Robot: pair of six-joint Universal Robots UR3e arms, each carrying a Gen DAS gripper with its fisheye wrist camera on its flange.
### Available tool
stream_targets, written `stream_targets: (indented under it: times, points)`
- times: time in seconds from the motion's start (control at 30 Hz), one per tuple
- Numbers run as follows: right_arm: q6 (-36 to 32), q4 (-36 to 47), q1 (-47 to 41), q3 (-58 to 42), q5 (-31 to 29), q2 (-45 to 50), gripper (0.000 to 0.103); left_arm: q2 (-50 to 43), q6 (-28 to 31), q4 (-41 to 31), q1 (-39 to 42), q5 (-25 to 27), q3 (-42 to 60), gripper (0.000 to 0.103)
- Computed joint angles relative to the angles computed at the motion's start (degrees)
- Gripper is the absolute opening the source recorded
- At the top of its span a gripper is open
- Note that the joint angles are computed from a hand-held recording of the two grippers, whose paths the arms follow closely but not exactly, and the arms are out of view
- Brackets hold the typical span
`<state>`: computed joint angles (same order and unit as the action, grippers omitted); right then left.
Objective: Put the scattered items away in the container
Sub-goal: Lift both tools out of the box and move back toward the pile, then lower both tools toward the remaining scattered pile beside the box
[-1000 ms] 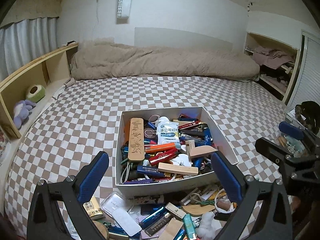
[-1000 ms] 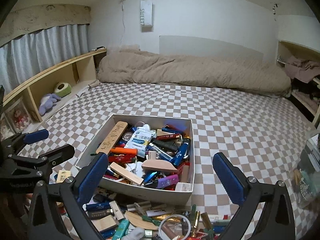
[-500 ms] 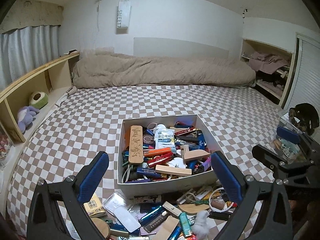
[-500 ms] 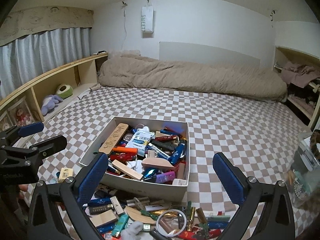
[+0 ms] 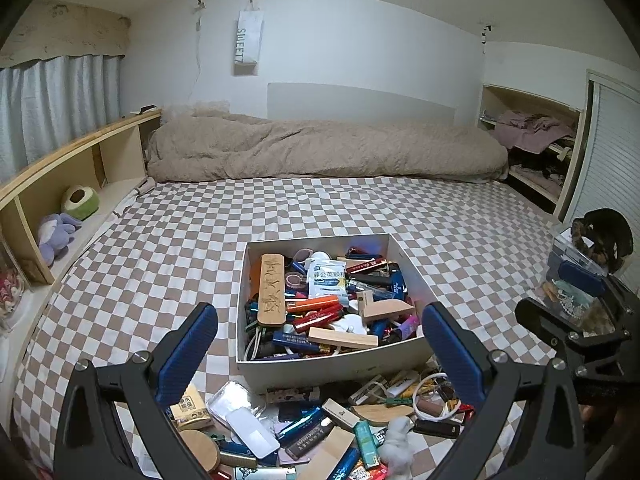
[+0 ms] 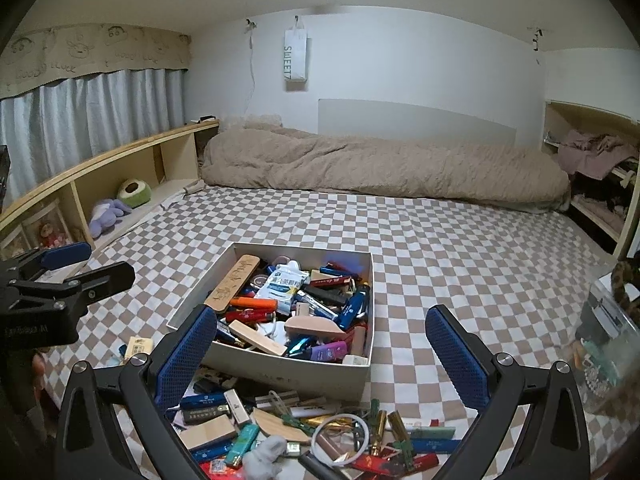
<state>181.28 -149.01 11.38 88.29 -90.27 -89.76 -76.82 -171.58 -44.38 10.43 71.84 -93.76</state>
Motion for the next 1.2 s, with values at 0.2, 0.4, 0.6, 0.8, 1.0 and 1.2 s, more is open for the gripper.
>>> stream_targets:
  times: [0.2,0.4,0.6,0.8,1.0,1.2]
  points:
    - [-1.31,-6.48,0.49,6.71,-0.17,-2.09,0.103,3.62,0.39,2.93,1.75,-1.47,-5.85,0.103]
    - [-0.42,-14.57,0.31,14.66,-0.62,-4.3,0.103,7.02,0.48,6.84,4.27,-2.77,-13.38,0.103]
    - [-0.36,-20.8,0.06,21.45,-0.7,-5.05,0.103,10.64,0.33,16.79,6.19,-2.69,-24.32,0.103]
    - [0.33,-27.16,-0.56,27.87,1.11,-5.39,0.103,13.4,0.68,21.91,10.41,-6.24,-33.03,0.103]
    - [2.15,-34.67,-1.08,33.78,-0.26,-4.58,0.103,16.49,1.83,23.63,13.32,-8.28,-39.15,0.103]
    - [2.99,-37.59,-2.07,39.05,-0.93,-3.03,0.103,19.83,5.39,24.11,15.4,-9.21,-45.49,0.103]
